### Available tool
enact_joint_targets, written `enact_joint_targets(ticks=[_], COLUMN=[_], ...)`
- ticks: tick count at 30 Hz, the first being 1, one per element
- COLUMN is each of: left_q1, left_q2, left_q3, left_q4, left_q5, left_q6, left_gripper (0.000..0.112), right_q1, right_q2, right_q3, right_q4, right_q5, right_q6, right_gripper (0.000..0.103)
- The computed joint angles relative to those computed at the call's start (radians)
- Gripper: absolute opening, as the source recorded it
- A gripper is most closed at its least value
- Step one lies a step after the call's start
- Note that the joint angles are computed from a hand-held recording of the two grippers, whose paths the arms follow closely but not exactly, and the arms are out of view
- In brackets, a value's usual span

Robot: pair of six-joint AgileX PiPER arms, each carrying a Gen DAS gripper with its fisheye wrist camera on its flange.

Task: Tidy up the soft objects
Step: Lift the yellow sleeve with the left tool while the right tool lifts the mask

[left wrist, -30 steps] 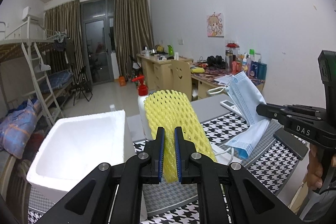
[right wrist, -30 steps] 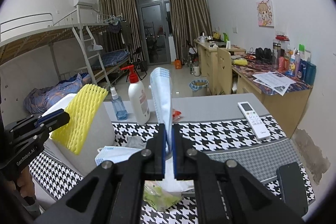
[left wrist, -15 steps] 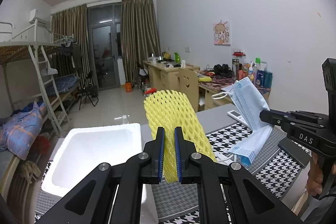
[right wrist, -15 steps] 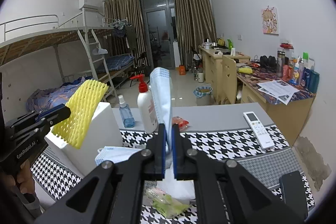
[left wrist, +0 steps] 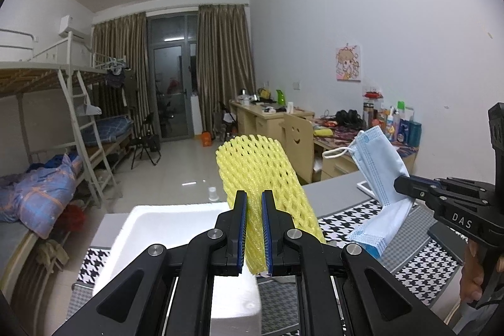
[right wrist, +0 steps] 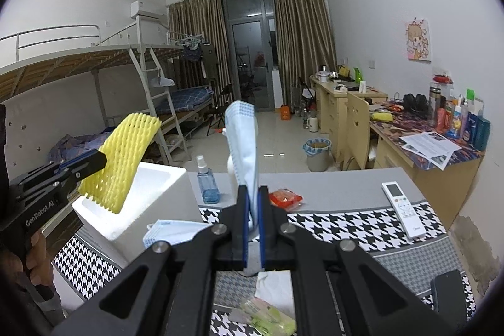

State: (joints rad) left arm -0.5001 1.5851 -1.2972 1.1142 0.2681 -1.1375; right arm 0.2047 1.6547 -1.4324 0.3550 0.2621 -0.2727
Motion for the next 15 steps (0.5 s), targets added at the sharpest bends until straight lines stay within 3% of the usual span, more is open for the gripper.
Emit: enact_joint_targets(ticks=[15], left_q1=[0.035], left_q2=[-0.019], left_q3=[0.01], left_q4=[0.107], left_q5=[0.041], left_q6=[-0.118], left_gripper=[0.01], right_q1=[0.05], right_q2=[0.053], right_q3=[-0.091], right_q4=[0.098], right_q5=[0.028], right_q6=[-0.097], right_gripper=[0.008])
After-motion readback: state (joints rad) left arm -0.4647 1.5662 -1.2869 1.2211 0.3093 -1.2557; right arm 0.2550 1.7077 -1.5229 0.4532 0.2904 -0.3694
